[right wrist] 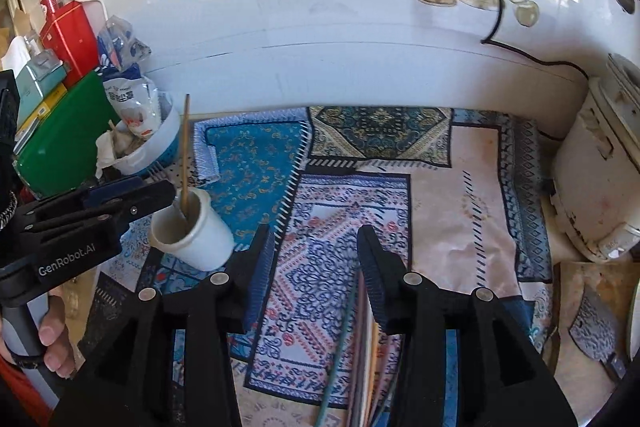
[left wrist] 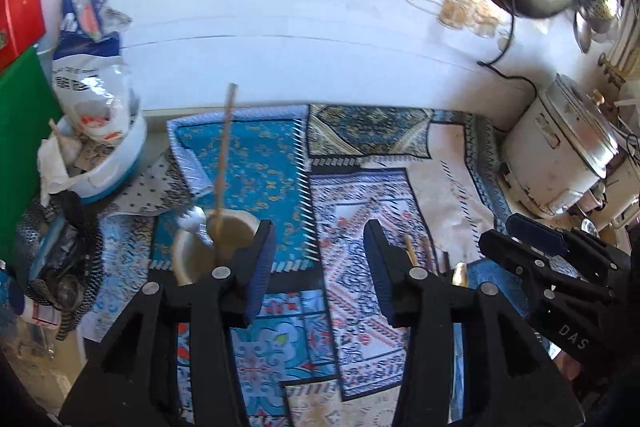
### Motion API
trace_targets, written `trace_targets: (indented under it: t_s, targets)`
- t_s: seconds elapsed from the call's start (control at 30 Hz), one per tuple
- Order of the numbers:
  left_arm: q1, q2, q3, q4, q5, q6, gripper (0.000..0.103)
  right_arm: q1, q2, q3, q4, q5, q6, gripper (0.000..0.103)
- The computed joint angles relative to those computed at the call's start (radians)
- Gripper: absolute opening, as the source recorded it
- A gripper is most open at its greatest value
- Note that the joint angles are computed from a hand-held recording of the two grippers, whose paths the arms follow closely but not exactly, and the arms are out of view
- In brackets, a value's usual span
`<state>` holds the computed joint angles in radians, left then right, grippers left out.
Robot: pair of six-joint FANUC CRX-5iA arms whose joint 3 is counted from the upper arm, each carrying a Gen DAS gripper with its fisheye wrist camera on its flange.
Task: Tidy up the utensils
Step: 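Lower the fork into the white cup with the left tool while the right tool drops the chopstick in, then grasp the gold spoon with the right tool while the left tool returns to the chopsticks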
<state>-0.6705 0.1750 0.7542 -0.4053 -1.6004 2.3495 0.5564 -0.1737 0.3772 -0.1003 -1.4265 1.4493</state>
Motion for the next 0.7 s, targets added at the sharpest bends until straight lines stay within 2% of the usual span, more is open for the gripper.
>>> trace_targets:
  t_s: [0.2,0.33,0.57,0.7]
  targets:
    - [-0.020,0.134,0.113,0.065,-0.029,-0.033,0.045,-0.121,0.005,-0.028,-0.015,-0.029,0.042,0.040]
    - [-0.018,0.202,0.146,0.118,-0.041,-0.040,0.045,-0.174,0.009,-0.050,-0.013,-0.043,0.067,0.040]
    - [-0.012,0.268,0.137,0.185,-0.064,-0.035,0.045,-0.253,0.018,-0.096,-0.050,-0.073,0.124,0.040]
    - [-0.009,0.292,0.121,0.206,-0.094,-0.025,0.045,-0.278,0.037,-0.115,-0.097,-0.131,0.155,0.040]
